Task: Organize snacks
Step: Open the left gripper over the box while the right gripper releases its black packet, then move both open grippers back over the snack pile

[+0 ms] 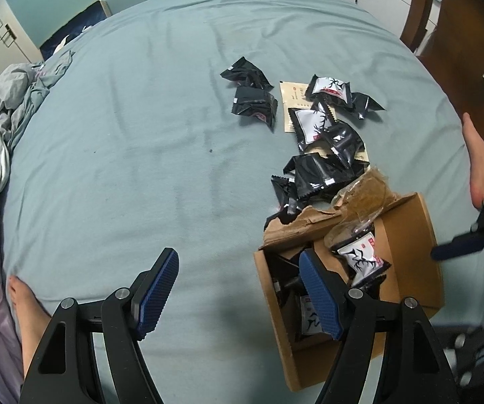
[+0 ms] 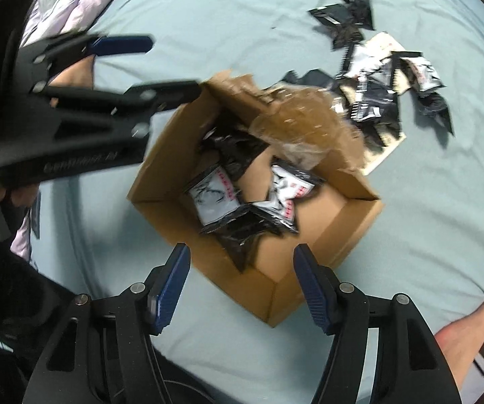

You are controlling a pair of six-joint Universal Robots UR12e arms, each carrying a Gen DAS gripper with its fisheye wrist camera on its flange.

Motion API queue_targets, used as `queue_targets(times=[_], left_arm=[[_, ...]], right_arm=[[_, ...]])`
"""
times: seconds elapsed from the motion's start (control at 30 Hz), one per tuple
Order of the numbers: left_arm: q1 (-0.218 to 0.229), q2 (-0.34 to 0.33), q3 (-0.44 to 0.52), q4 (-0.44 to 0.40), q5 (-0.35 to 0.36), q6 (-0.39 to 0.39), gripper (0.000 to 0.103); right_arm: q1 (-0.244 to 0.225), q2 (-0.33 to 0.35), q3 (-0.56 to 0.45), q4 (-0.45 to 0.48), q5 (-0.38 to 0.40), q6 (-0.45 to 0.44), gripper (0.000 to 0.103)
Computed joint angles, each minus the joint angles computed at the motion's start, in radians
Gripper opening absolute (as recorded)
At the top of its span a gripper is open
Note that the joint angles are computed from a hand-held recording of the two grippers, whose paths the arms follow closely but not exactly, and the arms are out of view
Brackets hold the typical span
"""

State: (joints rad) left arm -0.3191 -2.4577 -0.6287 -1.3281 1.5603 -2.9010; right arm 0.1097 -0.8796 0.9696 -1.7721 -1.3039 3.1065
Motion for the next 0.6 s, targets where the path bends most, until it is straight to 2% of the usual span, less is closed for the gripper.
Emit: queue_targets(times=[0.17,0.6], left_arm=[[-0.001,-0.002,0.003,-0.002,0.001,-0.002,0.075],[-0.007,-0.010,0.014,-0.010,0.008,0.005,0.075]], right_arm=[[-0.005,-0.006,0.008,-0.018,-0.055,0.072,0.063],[-0.023,-0.033,0.053,-0.077,-0.118,0.215,0.063]])
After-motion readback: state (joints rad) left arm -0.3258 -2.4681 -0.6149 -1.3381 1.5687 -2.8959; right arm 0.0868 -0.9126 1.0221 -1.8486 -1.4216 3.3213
